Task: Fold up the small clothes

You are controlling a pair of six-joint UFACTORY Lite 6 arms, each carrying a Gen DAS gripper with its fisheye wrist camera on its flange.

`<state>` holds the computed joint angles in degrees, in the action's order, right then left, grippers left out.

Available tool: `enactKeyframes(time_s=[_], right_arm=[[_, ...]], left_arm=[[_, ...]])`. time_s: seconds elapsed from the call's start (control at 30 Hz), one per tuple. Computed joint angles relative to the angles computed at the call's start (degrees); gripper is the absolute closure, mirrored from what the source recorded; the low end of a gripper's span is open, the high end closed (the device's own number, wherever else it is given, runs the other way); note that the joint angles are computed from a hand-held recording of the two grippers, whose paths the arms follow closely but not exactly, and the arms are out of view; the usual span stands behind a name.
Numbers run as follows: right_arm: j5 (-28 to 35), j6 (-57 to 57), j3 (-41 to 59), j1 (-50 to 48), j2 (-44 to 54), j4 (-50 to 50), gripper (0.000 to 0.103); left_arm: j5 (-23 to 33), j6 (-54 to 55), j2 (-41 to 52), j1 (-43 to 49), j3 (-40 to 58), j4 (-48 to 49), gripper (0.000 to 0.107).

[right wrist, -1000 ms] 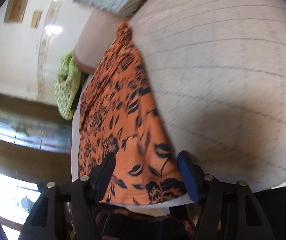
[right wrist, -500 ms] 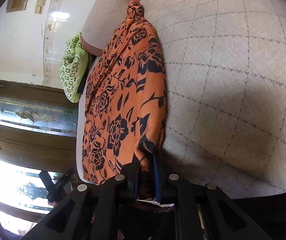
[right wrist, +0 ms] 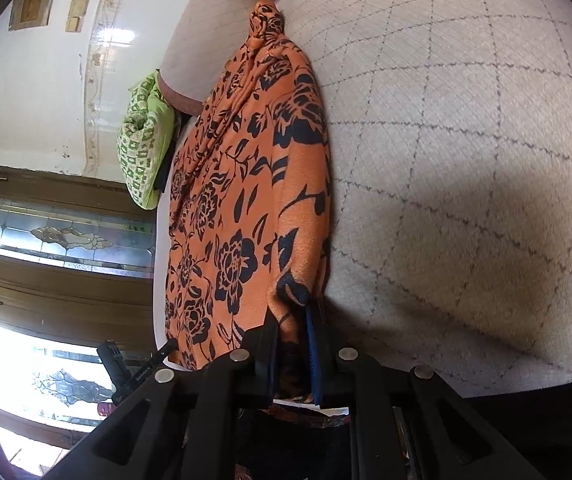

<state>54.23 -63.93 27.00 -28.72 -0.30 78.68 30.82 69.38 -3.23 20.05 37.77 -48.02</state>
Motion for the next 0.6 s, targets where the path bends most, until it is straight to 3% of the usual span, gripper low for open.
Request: enactKeyframes(time_s=[0.17,0.23,0.3,0.37,0.4,0.43,0.47,0.6], right_arm=[[-0.65,0.50,-0.02,0.89,-0.16,0.45,0.089],[-0.52,0.79,-0.04,0.84,0.08,0.71,0.088],[-0.60,1.15,-0.05,0.83,0.14,0.88,0.087],[-0.65,1.41,-0.19,0.82,0.03,1.04,0.086],[-0.74,1.54,-0.34,0.98,-0.18,1.20,0.085],[-0.78,1.46,-0.38,1.06,-0.37,1.32,0.083],[-1.09,1.16,-0.60,1.49,-1.02,1.59,0.083],[-4.48,-0.78,-0.93,7.74,-6.28,2.21,0.081]], left_arm=[[-0.95,-0.01,-1.66,-0.70,-1.43,-0.72,0.093],[0.52,-1.16,-0.35,-1.13,-0.47,-0.11,0.056],[1.65,0.70,-0.79,-1.26,-0.80,-2.61,0.048],[-0.62,0.39,-0.71,-3.45,-1.08,-2.77,0.049],[-1.75,-0.20,-0.63,-4.31,-1.09,-2.53,0.063],[-3.07,-0.58,-0.60,-5.19,-1.02,-2.38,0.091],[-2.85,-1.01,0.10,-5.56,-0.31,-2.04,0.098],[1.21,-1.61,2.21,-4.32,2.96,-2.42,0.099]])
